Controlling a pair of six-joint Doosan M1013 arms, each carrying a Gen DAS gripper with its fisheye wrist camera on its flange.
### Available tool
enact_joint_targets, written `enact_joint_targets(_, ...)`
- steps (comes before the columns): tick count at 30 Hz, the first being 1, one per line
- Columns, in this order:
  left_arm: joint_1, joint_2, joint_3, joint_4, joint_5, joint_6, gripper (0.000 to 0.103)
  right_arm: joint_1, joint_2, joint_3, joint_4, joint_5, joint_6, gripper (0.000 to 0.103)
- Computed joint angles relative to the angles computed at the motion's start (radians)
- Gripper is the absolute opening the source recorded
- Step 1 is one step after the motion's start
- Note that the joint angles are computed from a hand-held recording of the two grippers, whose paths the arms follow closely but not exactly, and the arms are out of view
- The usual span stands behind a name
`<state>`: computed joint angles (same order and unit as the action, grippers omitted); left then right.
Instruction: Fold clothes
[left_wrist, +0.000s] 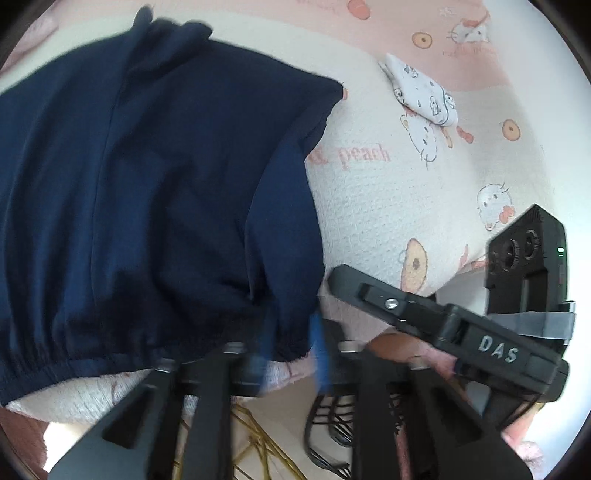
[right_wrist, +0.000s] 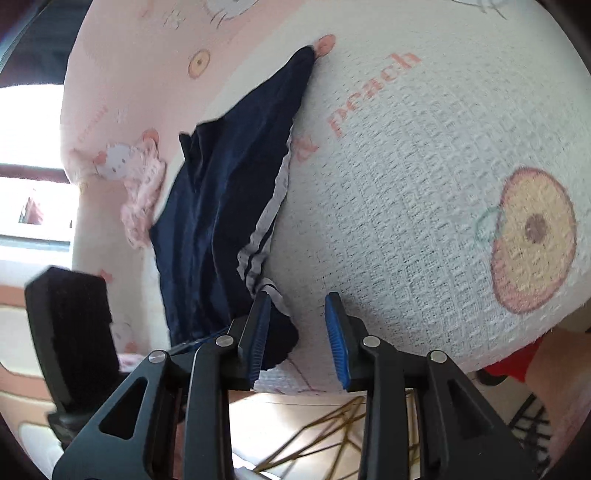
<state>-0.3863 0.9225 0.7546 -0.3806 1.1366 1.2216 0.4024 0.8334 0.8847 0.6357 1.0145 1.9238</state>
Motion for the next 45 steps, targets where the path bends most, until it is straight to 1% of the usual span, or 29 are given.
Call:
enact_joint_targets(1,0.001,0.002,-0.006,0.001,-0.005,0.002,0.01,0.001,-0.006,0.004,-0.023,-0.007,0.019,0.032)
enact_joint_targets(3,0.005,-0.005,-0.004,0.005,-0.029,0.006,0.008,0.01,-0.022,-0.003,-0.158,0.0,0.067,0.033)
enact_joint_targets(4,0.007,-0.01,0.0,0.01,-0.04,0.006,0.008,0.014,-0.023,-0.013,-0.199,0.015,0.069,0.033)
enact_joint_targets(7,0.023,-0.027,0.016,-0.023,-0.065,0.014,0.007,0.023,0.004,-0.077,-0.181,0.107,-0.035,0.033)
enact_joint_targets(9,0.036,-0.037,0.029,-0.056,-0.08,0.024,0.007,0.033,0.01,-0.087,-0.142,0.113,-0.093,0.033)
enact_joint_targets(11,0.044,-0.025,0.004,-0.076,-0.08,0.016,0.007,0.048,0.017,-0.103,-0.148,0.122,-0.122,0.036)
enact_joint_targets(13,0.057,-0.048,0.04,-0.1,-0.098,0.019,0.007,0.06,0.023,-0.119,-0.167,0.134,-0.134,0.037)
enact_joint_targets(15,0.074,-0.076,0.091,-0.136,-0.128,0.022,0.007,0.064,0.022,-0.121,-0.194,0.139,-0.126,0.037)
enact_joint_targets(17,0.09,-0.065,0.081,-0.185,-0.144,0.018,0.006,0.065,0.02,-0.118,-0.192,0.126,-0.13,0.038)
enact_joint_targets(19,0.107,-0.086,0.128,-0.246,-0.177,0.042,0.006,0.061,0.024,-0.116,-0.127,0.106,-0.16,0.044)
enact_joint_targets(20,0.112,-0.097,0.148,-0.259,-0.191,0.048,0.006,0.057,0.029,-0.119,-0.079,0.104,-0.181,0.044)
enact_joint_targets(21,0.117,-0.103,0.16,-0.261,-0.199,0.049,0.006,0.058,0.035,-0.125,-0.058,0.102,-0.191,0.044)
enact_joint_targets(23,0.125,-0.121,0.191,-0.277,-0.216,0.052,0.006,0.068,0.042,-0.14,-0.081,0.093,-0.197,0.044)
enact_joint_targets(25,0.135,-0.137,0.22,-0.292,-0.231,0.06,0.006,0.087,0.061,-0.181,-0.128,0.091,-0.197,0.044)
enact_joint_targets(26,0.138,-0.15,0.246,-0.291,-0.246,0.061,0.006,0.093,0.074,-0.206,-0.122,0.097,-0.214,0.044)
enact_joint_targets(28,0.147,-0.137,0.239,-0.327,-0.252,0.077,0.006,0.104,0.095,-0.249,-0.116,0.109,-0.235,0.044)
enact_joint_targets(29,0.153,-0.136,0.25,-0.371,-0.253,0.107,0.007,0.111,0.101,-0.263,-0.139,0.109,-0.232,0.044)
enact_joint_targets(32,0.155,-0.127,0.247,-0.366,-0.229,0.121,0.007,0.129,0.12,-0.306,-0.209,0.111,-0.204,0.046)
enact_joint_targets(35,0.155,-0.108,0.234,-0.401,-0.202,0.145,0.007,0.125,0.122,-0.306,-0.281,0.108,-0.052,0.046)
enact_joint_targets(37,0.15,-0.083,0.199,-0.415,-0.169,0.155,0.007,0.111,0.093,-0.251,-0.247,0.039,-0.012,0.048)
enact_joint_targets(39,0.138,-0.044,0.127,-0.398,-0.11,0.155,0.007,0.099,0.067,-0.207,-0.209,-0.027,-0.025,0.048)
enact_joint_targets(41,0.124,-0.003,0.049,-0.384,-0.055,0.163,0.007,0.091,0.05,-0.178,-0.175,-0.083,-0.058,0.044)
enact_joint_targets(43,0.114,0.029,-0.011,-0.398,-0.014,0.182,0.008,0.078,0.029,-0.134,-0.087,-0.144,-0.104,0.044)
enact_joint_targets(44,0.104,0.061,-0.076,-0.356,0.031,0.158,0.012,0.068,0.023,-0.116,-0.025,-0.16,-0.123,0.044)
enact_joint_targets(45,0.093,0.097,-0.146,-0.31,0.083,0.133,0.015,0.055,0.021,-0.101,0.055,-0.16,-0.131,0.044)
